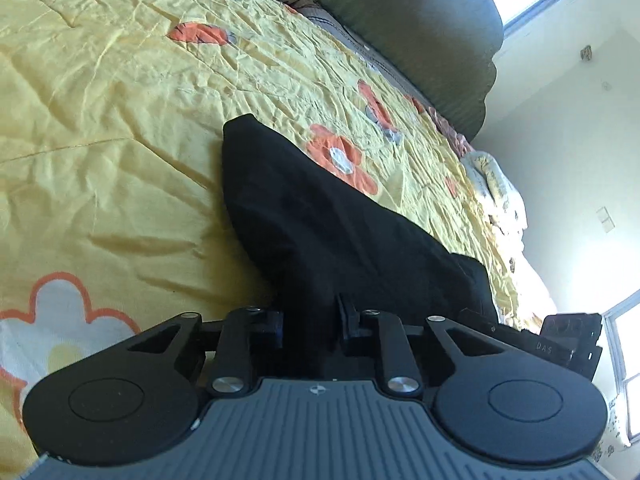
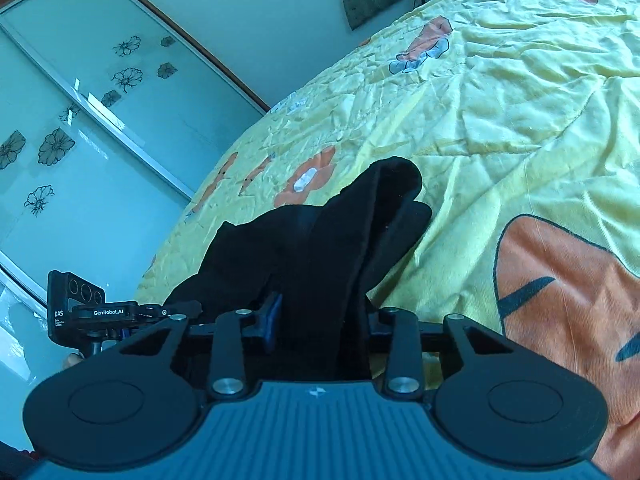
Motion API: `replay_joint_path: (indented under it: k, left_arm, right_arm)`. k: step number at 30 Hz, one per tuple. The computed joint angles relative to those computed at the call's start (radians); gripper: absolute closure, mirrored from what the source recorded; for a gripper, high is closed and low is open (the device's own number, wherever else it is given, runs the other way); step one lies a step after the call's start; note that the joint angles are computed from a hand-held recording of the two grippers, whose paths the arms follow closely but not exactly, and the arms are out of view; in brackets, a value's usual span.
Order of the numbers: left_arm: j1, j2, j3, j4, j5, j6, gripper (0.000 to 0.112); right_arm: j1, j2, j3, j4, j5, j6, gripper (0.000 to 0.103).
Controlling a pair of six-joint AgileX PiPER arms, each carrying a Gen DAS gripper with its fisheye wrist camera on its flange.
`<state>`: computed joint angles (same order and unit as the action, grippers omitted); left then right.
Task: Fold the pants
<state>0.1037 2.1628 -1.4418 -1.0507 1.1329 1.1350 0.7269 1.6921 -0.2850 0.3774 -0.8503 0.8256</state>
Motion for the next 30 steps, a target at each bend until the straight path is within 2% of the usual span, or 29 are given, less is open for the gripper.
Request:
replay_joint_path:
  k: [4,8,11,13,18,21,24,26,30]
  left_arm:
    - [-0.001,-0.126,0.162,-0.083,-0.117,0.182,0.097]
    - [0.017,-0.21,0.219,-0.15,-0.118,0.29,0.098]
    - [0.019,-0.245,0.206,-0.187,-0.135,0.326,0.098]
    - [0.018,-0.261,0.188,-0.211,-0.175,0.351,0.098]
    - [0.002,-0.215,0.039,-0.191,-0.268,0.318,0.098]
    - [-0.021,-0.125,-0.125,-0.112,-0.312,0.217,0.098]
    - [-0.047,-0.02,-0.301,-0.01,-0.343,0.079,0.098]
    - [-0.064,0.046,-0.403,0.043,-0.358,0.013,0.098]
    - [-0.098,0.139,-0.531,0.163,-0.381,-0.118,0.098]
  right_arm:
    - [0.084,-0.063,-0.062,0.22,0.095,-0.214,0.073]
    - [0.115,-0.145,-0.171,0.434,0.209,-0.568,0.074]
    - [0.091,-0.157,-0.256,0.478,0.264,-0.735,0.074]
    - [0.057,-0.133,-0.328,0.462,0.302,-0.808,0.074]
    - [-0.034,-0.012,-0.513,0.381,0.369,-0.862,0.074]
    - [-0.076,0.082,-0.645,0.401,0.41,-0.937,0.074]
    - [-0.106,0.166,-0.769,0.484,0.443,-1.083,0.074]
    - [-0.133,0.212,-0.832,0.496,0.463,-1.12,0.074]
    - [-0.181,0.295,-0.949,0.579,0.52,-1.216,0.074]
